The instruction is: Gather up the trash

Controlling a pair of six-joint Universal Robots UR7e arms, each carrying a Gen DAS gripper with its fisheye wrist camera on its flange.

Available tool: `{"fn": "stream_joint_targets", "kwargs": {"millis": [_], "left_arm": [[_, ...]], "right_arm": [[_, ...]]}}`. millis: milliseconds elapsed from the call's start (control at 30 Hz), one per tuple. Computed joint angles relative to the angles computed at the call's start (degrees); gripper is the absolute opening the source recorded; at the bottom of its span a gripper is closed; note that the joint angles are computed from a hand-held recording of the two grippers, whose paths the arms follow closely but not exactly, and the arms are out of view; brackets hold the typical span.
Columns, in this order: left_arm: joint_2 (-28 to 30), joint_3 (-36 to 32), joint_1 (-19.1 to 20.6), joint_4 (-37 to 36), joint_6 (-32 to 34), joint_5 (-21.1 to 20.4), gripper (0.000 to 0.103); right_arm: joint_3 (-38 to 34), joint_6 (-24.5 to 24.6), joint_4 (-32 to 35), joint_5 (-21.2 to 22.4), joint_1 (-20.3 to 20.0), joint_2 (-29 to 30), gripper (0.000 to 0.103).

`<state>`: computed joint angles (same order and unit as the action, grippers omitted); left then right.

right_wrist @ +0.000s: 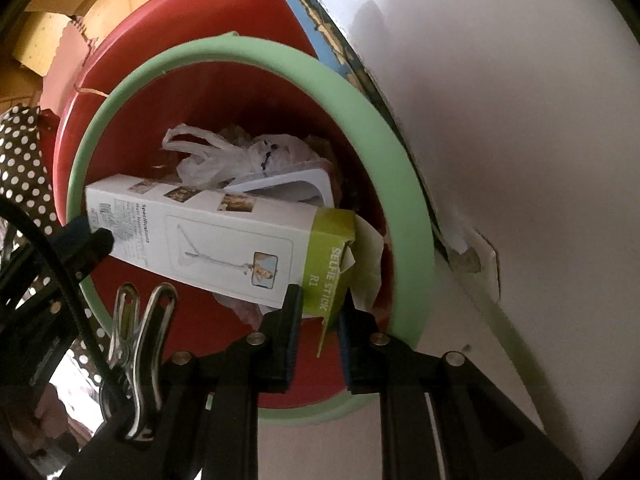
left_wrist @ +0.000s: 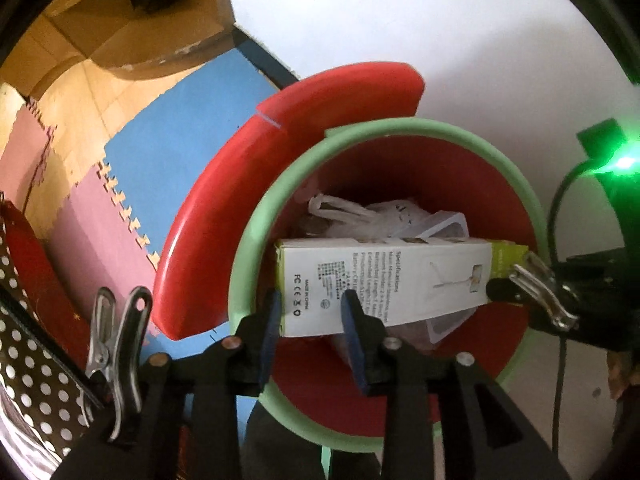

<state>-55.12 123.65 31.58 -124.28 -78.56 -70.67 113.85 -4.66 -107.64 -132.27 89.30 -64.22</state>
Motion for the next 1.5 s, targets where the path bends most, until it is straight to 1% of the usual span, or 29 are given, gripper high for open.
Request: {"fn": "stream_joint_targets", "kwargs": {"millis": [100,133,167,200,233,267,300,333,367,400,433,567,633,733,867,1000,1200,1400,1500], "left_arm": [[-1.2,0.2,-0.1,0.2,1.1,-0.3,0.032],[-1.6,0.2,-0.2,0.1,1.8,-0.2,0.036],[-1.9,0.4,-0.3,-0.3,2.2,0.0,0.046],[-2.2,0.4,-0.6,-0.4,2.8,0.4,0.052],[-2.5,0.1,-1.1,0.6,2.9,1.2,0.060],[-2.5,-0.2,-1.3,1.4,3.0,1.8,0.063],[-2.7,-0.7,-2.0,3.0,2.8,3.0,0.064],[-2.9,-1.1,-2.4,4.0,2.8,3.5,0.068],[-3.2,-1.2,-2.7,4.5,3.1,3.9,0.071],[-3.5,-1.4,-3.1,4.9,3.5,4.1,0.073],[-3.9,-1.7,-3.4,5.8,3.6,4.2,0.074],[-6.1,-1.9,-4.9,7.9,2.9,4.7,0.076],[-7.4,-2.5,-5.9,10.3,1.8,5.2,0.077],[-10.0,-3.3,-7.8,13.9,-0.4,5.7,0.078],[-12.8,-6.0,-9.8,19.5,-2.8,6.0,0.079],[-15.1,-10.9,-12.4,26.3,-4.0,7.4,0.082],[-16.3,-19.7,-16.7,35.2,-6.1,9.9,0.087],[-15.4,-28.0,-21.0,42.5,-8.4,12.5,0.091],[-14.6,-31.6,-22.8,44.9,-9.1,13.4,0.092]], "right_arm": [[-0.9,0.7,0.7,0.3,-0.4,0.2,0.022],[-0.8,0.4,0.5,0.6,-0.3,0.0,0.024],[-0.7,0.0,0.3,0.8,-0.2,-0.2,0.028],[-0.6,-0.4,0.1,1.1,0.1,-0.4,0.032],[-0.4,-0.7,0.1,1.0,0.3,-0.5,0.034],[-0.3,-1.0,0.0,0.9,0.6,-0.5,0.038],[-0.1,-1.2,0.1,0.9,1.1,-0.7,0.043],[0.3,-1.9,-0.2,0.8,1.6,-0.9,0.045],[0.5,-2.2,-0.3,0.7,2.0,-1.1,0.051],[0.9,-2.6,-0.4,0.4,2.5,-1.4,0.057],[1.4,-3.0,-0.9,0.4,3.0,-1.9,0.058],[2.5,-4.2,-2.3,2.4,4.9,-5.0,0.058],[2.5,-4.7,-2.6,3.3,5.7,-6.6,0.058],[2.4,-3.7,-2.3,4.4,8.1,-9.4,0.059],[0.8,-1.2,-0.6,6.3,12.7,-12.9,0.060],[-2.6,1.3,3.8,9.3,17.7,-17.4,0.060],[-7.7,4.4,6.4,10.7,24.5,-21.4,0.060],[-14.4,8.1,9.4,9.9,30.8,-23.9,0.065],[-17.6,10.1,10.8,9.5,33.5,-24.7,0.067]]}}
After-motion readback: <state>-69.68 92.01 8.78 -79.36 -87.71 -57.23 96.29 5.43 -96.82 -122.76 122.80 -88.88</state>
